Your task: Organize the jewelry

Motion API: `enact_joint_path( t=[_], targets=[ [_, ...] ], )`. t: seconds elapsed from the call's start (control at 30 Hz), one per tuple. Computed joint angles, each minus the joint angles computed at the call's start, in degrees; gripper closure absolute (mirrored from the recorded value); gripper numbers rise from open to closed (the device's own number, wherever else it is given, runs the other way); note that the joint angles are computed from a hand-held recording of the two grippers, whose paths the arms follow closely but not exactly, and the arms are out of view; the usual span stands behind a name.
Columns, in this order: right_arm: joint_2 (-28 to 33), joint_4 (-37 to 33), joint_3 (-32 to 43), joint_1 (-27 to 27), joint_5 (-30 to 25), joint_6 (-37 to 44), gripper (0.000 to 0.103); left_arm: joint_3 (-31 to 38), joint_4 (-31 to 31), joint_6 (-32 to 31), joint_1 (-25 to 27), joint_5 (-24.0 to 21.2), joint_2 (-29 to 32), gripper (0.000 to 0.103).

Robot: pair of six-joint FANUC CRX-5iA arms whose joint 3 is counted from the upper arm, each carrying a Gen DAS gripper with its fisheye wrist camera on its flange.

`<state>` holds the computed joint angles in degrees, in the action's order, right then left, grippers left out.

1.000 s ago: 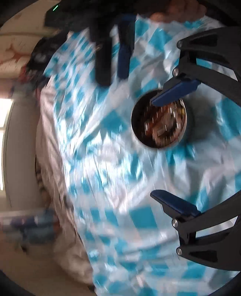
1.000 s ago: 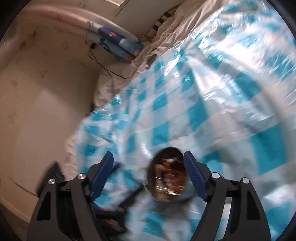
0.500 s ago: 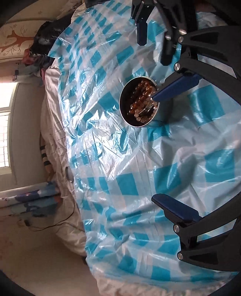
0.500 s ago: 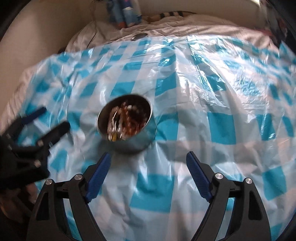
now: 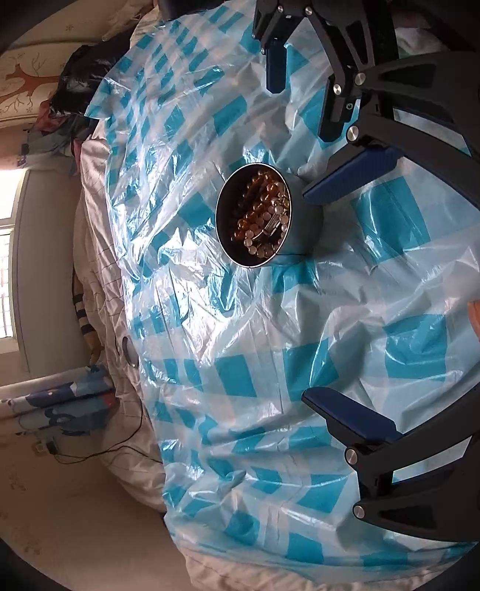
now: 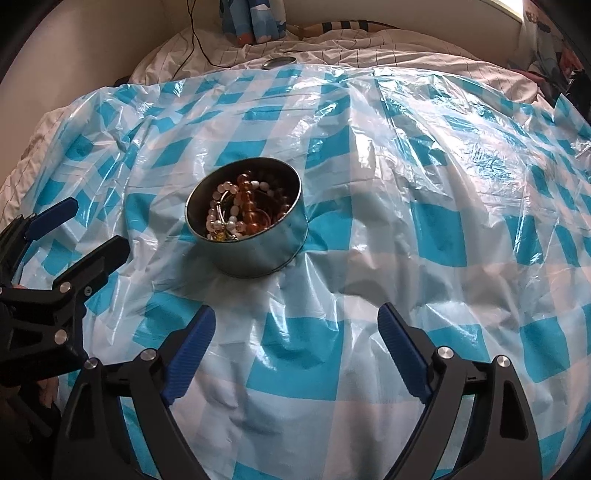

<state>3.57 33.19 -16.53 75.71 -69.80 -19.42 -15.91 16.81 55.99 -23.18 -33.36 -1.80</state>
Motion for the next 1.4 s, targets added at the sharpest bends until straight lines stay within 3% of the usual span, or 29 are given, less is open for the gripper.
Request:
enact_joint_path(
  t=[0.53,1.4],
  targets=[
    [1.4,-1.3,0.7,-1.0,0.3,0.4,0.011,0.3,4.5,0.8,1.2,-0.9,2.6,0.008],
    [2.4,-2.3,1.1,-2.6,1.3,1.7,0.01,1.7,3.5,2.6,1.1,-1.4,4.7,0.008]
  ],
)
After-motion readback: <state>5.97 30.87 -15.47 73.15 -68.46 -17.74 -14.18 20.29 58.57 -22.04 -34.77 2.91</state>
